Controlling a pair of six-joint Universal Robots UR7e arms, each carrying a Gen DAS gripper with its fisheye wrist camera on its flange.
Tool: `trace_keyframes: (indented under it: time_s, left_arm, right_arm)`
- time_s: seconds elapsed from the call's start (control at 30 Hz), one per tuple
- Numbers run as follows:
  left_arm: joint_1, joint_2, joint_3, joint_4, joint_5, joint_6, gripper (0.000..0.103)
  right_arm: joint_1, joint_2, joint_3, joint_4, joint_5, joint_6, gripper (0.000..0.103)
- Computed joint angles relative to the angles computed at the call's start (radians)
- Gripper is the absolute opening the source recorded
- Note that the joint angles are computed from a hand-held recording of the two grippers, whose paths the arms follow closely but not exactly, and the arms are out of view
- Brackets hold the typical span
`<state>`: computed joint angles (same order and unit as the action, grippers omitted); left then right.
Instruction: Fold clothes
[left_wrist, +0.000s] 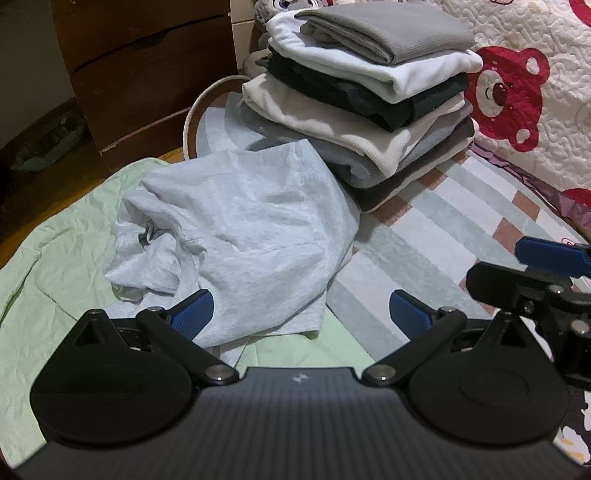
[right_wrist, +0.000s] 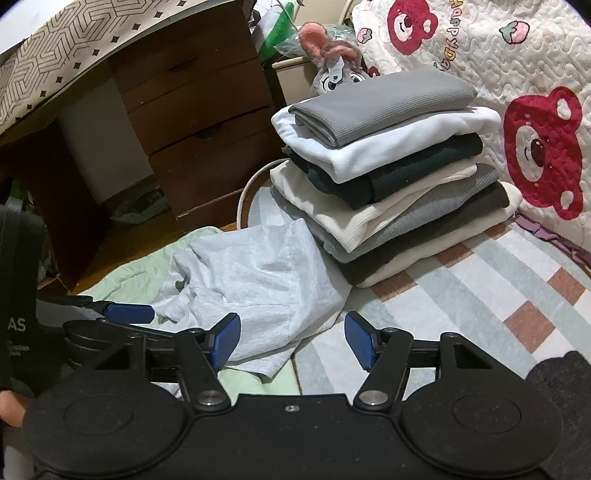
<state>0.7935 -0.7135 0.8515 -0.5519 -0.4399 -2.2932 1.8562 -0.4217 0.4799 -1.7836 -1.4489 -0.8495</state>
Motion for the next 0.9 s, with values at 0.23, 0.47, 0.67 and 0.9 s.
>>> trace_keyframes:
  time_s: [0.23,0.47,0.67,0.9]
  left_arm:
    - [0.005,-0.044,0.085,-0.180,0.005,0.122,0.102]
    - [0.007,-0.025,0.048,-0.119,-0.014,0.096,0.102]
    - [0.003,0.060,-0.103,0.152,-0.024,-0.041,0.103]
    - [0.004,0.028,-0.050,0.094,-0.011,-0.034,0.103]
  right_arm:
    - [0.000,-0.006,0.017,-0.034,-0.019,-0.001,0.068]
    - [0.001,-0.003,0.013,-0.047,-0.030,0.005,0.068]
    - [-0.004,-0.006,0.026,-0.052,-0.024,-0.005,0.068]
    - [-0.005,-0.008,0.033,-0.053,-0.026,0.000,0.068]
